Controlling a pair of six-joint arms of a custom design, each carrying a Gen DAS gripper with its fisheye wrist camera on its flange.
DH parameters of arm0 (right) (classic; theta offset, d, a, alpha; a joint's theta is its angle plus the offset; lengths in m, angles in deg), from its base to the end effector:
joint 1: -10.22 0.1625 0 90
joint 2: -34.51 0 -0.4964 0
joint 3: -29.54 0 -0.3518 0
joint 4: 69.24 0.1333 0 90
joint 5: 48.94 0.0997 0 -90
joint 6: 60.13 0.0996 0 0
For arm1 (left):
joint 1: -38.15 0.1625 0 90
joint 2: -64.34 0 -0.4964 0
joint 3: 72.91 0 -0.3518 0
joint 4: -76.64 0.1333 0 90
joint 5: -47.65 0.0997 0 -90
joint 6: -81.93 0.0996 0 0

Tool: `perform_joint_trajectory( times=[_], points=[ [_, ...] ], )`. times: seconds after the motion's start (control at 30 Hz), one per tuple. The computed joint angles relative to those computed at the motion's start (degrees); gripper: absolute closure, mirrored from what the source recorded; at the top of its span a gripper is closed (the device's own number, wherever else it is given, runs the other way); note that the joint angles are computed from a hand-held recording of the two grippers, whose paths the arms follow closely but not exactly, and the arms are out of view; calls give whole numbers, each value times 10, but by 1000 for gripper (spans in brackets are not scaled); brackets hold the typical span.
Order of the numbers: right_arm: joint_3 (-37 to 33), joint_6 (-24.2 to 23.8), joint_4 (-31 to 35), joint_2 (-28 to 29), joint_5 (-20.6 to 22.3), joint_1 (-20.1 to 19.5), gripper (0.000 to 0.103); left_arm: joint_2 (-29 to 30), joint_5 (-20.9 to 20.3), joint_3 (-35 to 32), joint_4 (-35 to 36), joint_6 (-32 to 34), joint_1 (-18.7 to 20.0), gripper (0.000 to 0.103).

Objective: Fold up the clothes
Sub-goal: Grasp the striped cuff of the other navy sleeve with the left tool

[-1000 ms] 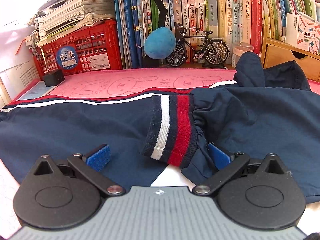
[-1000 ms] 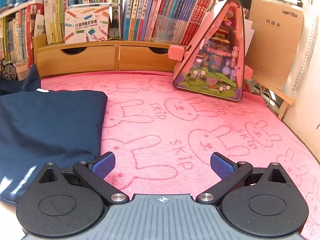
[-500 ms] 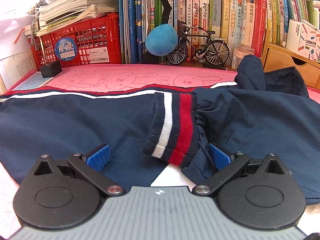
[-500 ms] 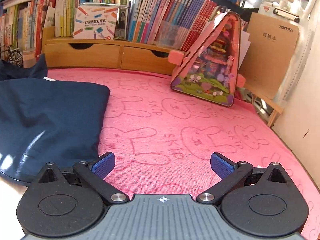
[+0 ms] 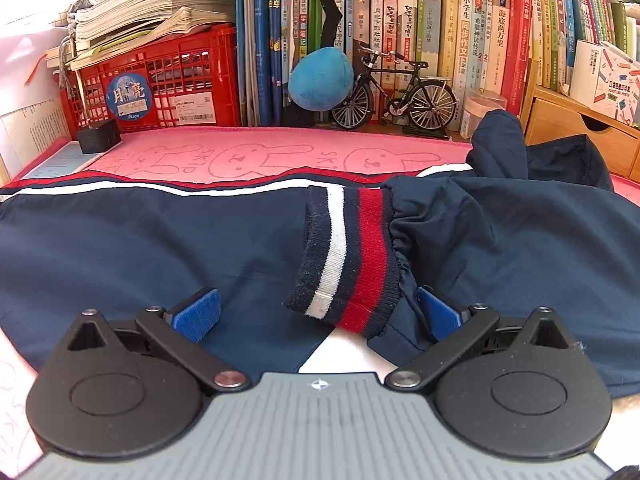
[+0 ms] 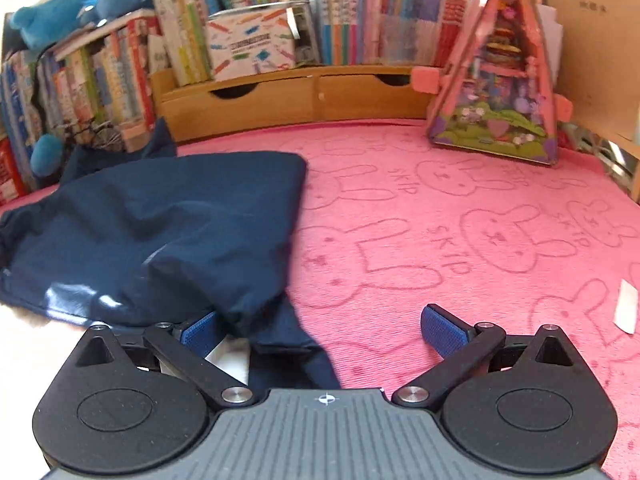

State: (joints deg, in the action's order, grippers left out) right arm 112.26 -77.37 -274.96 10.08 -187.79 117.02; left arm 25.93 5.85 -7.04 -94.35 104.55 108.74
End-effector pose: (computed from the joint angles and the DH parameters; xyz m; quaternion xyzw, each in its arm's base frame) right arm 0.2714 -0.6971 0.1173 0.0438 -0.8217 0.4361 0.3643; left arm -0.0747 -0.8365 0.3494 0.1206 0.8268 -0.4007 0.3760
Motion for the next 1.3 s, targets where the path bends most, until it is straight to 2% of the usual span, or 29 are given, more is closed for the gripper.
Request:
perform_joint_trajectory(
  times=[0.13, 0.2, 0.23, 0.37, 0.47, 0.57, 0.7, 0.73, 0.83, 0.93, 0.97, 1.0, 1.07, 1.1, 1.13, 1.17, 1.23, 1.3],
  points=[
    [31, 12, 8, -25, -18, -9, 0, -1, -7, 3, 2, 7, 0, 0],
    [52, 8, 22, -42, -10, -3, 0, -2, -8, 2, 5, 3, 1, 0],
    [61, 7, 28, -50, -2, 0, 0, -1, -9, 1, 5, 2, 1, 0],
    [77, 21, 14, -75, 80, 10, 0, -1, -8, 1, 5, 1, 1, 0],
    [37, 43, 32, -63, 139, 10, 0, -3, -7, 3, 5, -2, 0, 0],
    [-45, 28, 89, -17, 145, 15, 0, -12, 7, 26, -9, -8, -4, 0],
    [-139, 47, 195, 33, 182, 13, 0, -46, 10, 66, 19, -23, -10, 0],
    [-163, 42, 213, 48, 178, 14, 0, -54, 8, 71, 31, -37, -10, 0],
    [-227, 12, 250, 91, 145, 19, 0, -91, -42, 90, 67, -91, -3, 0],
    [-270, -57, 236, 129, 97, 26, 0, -124, -102, 99, 99, -136, 14, 0],
    [-278, -75, 234, 136, 86, 29, 0, -133, -96, 101, 104, -159, 18, 0],
    [-278, -79, 235, 136, 86, 29, 0, -140, -90, 101, 111, -182, 23, 0],
    [-274, -75, 236, 133, 90, 28, 0, -161, -110, 109, 109, -214, 39, 0],
    [-272, -74, 236, 132, 91, 27, 0, -173, -129, 119, 86, -216, 48, 0],
    [-272, -73, 237, 132, 91, 27, 0, -179, -123, 127, 57, -210, 52, 0],
    [-273, -74, 237, 132, 91, 27, 0, -176, -93, 124, 22, -188, 56, 0],
    [-272, -74, 237, 132, 91, 27, 0, -162, -11, 101, -42, -139, 60, 0],
    [-273, -74, 238, 132, 91, 27, 0, -134, 53, 37, -73, -94, 74, 0]
  ],
)
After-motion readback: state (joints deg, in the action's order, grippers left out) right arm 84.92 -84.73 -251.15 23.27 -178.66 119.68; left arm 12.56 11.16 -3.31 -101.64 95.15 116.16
